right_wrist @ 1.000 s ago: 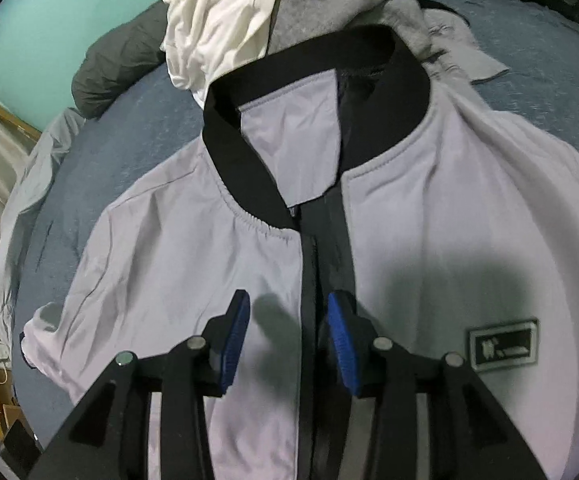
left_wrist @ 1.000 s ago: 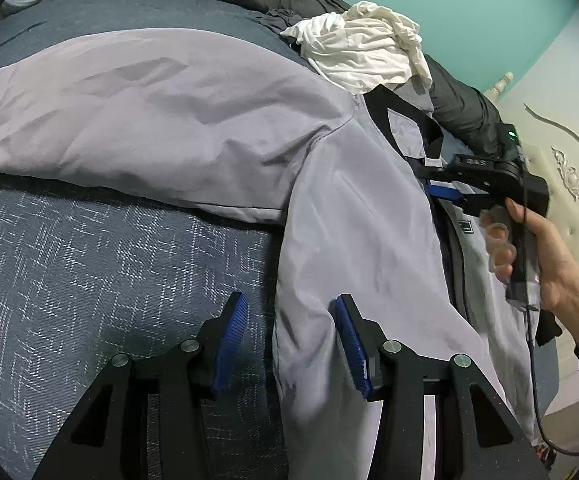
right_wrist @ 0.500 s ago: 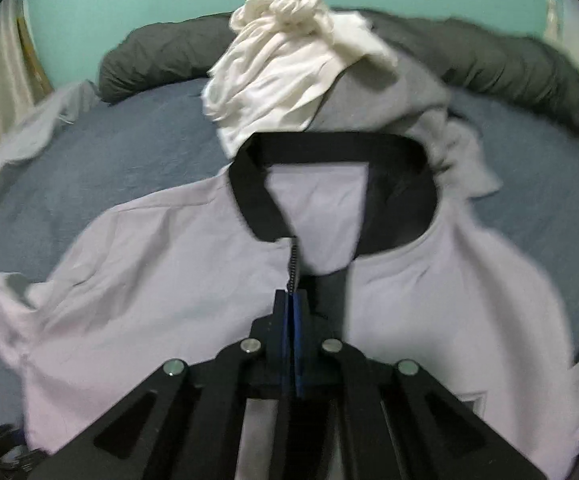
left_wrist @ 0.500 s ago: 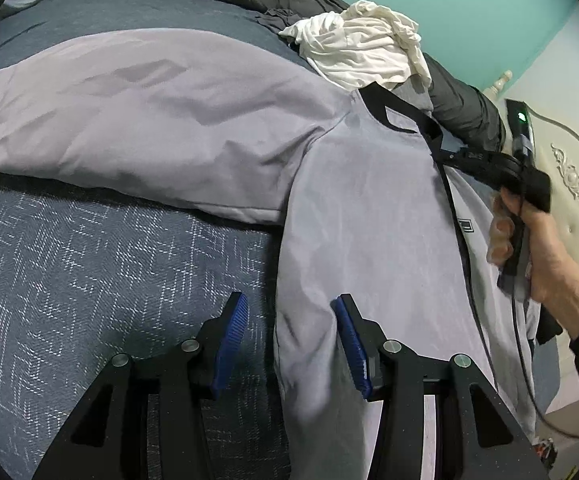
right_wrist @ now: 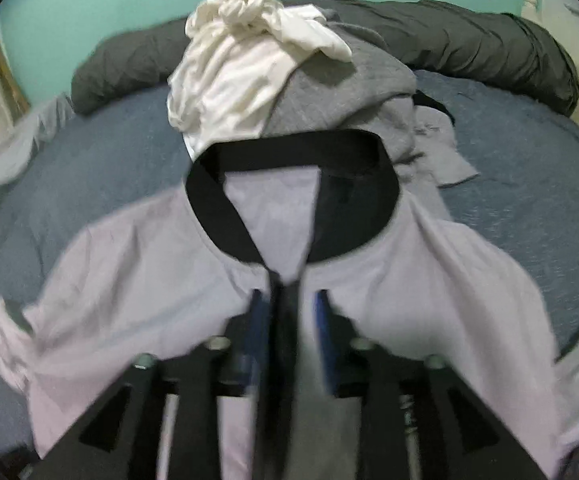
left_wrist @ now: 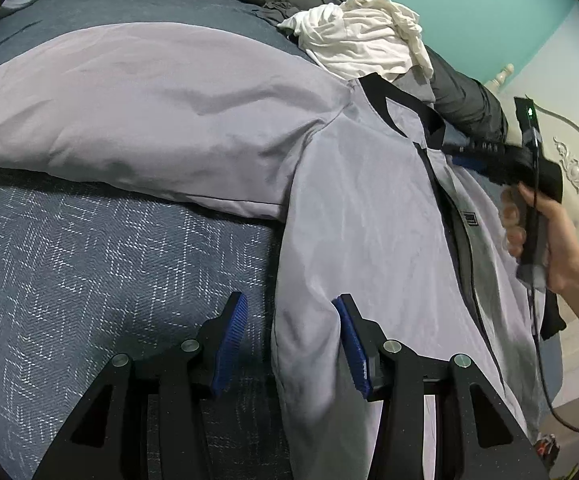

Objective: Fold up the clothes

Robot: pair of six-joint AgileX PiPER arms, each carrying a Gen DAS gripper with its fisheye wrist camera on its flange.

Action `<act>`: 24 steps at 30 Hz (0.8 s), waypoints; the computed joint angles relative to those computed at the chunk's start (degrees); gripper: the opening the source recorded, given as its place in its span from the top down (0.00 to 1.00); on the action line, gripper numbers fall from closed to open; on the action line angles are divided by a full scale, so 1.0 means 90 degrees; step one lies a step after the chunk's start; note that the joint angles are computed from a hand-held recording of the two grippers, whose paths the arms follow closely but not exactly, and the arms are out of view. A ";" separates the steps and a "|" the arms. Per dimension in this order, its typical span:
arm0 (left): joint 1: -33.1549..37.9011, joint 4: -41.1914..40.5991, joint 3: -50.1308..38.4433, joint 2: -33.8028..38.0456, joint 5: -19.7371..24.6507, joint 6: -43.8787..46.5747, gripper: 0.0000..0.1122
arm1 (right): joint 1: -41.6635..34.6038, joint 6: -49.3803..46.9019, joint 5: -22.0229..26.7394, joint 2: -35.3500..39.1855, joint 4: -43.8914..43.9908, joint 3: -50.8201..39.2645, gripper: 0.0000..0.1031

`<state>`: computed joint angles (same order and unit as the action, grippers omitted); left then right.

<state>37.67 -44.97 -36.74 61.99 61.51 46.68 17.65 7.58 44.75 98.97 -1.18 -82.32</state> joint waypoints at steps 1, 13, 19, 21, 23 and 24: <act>-0.0007 0.0007 -0.0003 -0.0004 -0.0005 -0.0009 0.56 | 0.0100 0.0032 0.0154 0.0022 -0.0235 0.0055 0.66; 0.0154 -0.0014 -0.0023 0.0044 0.0110 0.0109 0.56 | 0.0127 0.0362 -0.0395 -0.0373 -0.0644 0.1026 0.97; 0.0245 -0.0024 -0.0004 -0.0001 0.0171 0.0164 0.56 | -0.0137 -0.1254 -0.0859 -0.1039 0.1295 0.1203 0.97; 0.0249 -0.0013 0.0003 -0.0018 0.0170 0.0155 0.56 | -0.0045 -0.1128 -0.0651 -0.0714 0.1156 0.0924 0.97; 0.0244 -0.0004 -0.0005 -0.0022 0.0171 0.0138 0.56 | 0.0023 -0.0865 -0.0314 -0.0256 0.1101 0.0621 0.97; 0.0240 0.0001 -0.0012 -0.0022 0.0172 0.0129 0.56 | 0.0023 -0.0816 -0.0156 0.0014 0.1167 0.0467 0.95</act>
<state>39.83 -44.97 -36.85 61.79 63.06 47.84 17.85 0.24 43.34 99.09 9.32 -78.11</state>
